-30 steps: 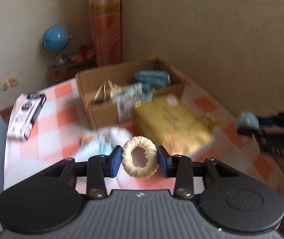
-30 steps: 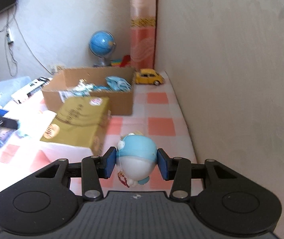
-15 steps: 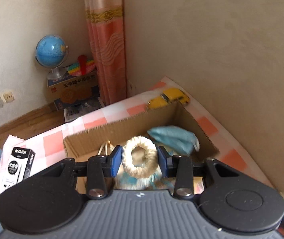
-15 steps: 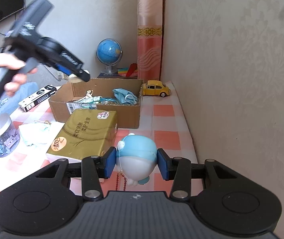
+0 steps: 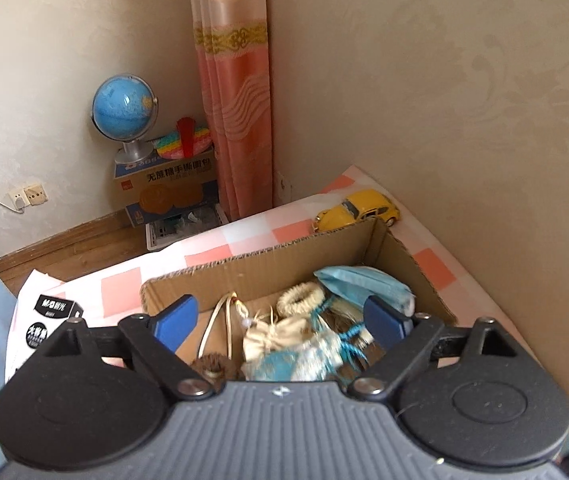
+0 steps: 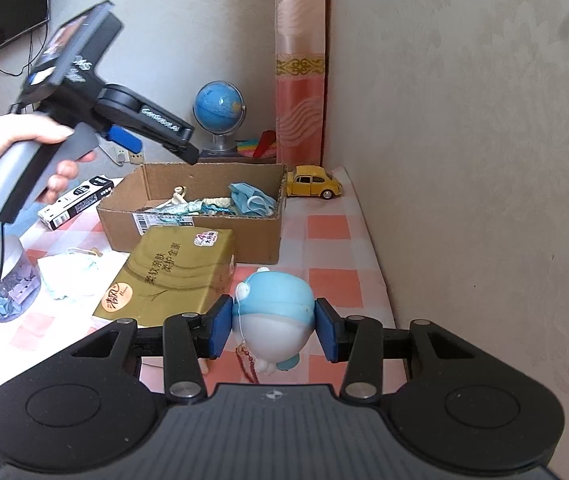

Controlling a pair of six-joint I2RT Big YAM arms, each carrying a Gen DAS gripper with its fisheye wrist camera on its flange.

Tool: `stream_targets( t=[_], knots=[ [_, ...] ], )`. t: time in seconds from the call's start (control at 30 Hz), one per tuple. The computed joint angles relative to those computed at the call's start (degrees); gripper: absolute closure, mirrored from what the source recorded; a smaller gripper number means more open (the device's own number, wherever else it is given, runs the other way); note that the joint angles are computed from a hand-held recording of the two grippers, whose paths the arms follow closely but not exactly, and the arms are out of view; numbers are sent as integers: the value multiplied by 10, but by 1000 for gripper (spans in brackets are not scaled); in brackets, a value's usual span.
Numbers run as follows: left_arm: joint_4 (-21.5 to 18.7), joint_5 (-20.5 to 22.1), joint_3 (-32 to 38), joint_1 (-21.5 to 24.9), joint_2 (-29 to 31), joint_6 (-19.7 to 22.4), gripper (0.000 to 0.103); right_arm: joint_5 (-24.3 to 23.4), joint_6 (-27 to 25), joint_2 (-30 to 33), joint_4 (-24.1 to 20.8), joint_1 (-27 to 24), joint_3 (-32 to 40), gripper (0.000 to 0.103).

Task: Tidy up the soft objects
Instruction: 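Carry the cream hair tie into the box and open the left gripper while the right holds the plush toy, then carry the plush toy into the box and open the right gripper while the left withdraws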

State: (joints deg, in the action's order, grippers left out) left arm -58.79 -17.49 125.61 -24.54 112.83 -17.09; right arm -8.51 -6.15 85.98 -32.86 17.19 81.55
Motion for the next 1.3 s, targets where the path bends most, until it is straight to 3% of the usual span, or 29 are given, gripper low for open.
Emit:
stream_targets(
  t=[0.37, 0.53, 0.8, 1.1, 1.3],
  knots=[
    [91, -17, -238, -47, -169, -81, 2, -17, -5, 2, -27, 8, 22, 54],
    [95, -32, -296, -64, -207, -125, 2, -20, -10, 13, -48, 16, 42, 54],
    [113, -104, -349, -96, -245, -106, 2, -23, -17, 41, -85, 26, 93, 54],
    [127, -170, -398, -117, -279, -99, 2, -52, -26, 129, -158, 44, 232, 54],
    [129, -165, -433, -114, -299, -127, 2, -65, -22, 231, -232, 62, 387, 54]
  ],
)
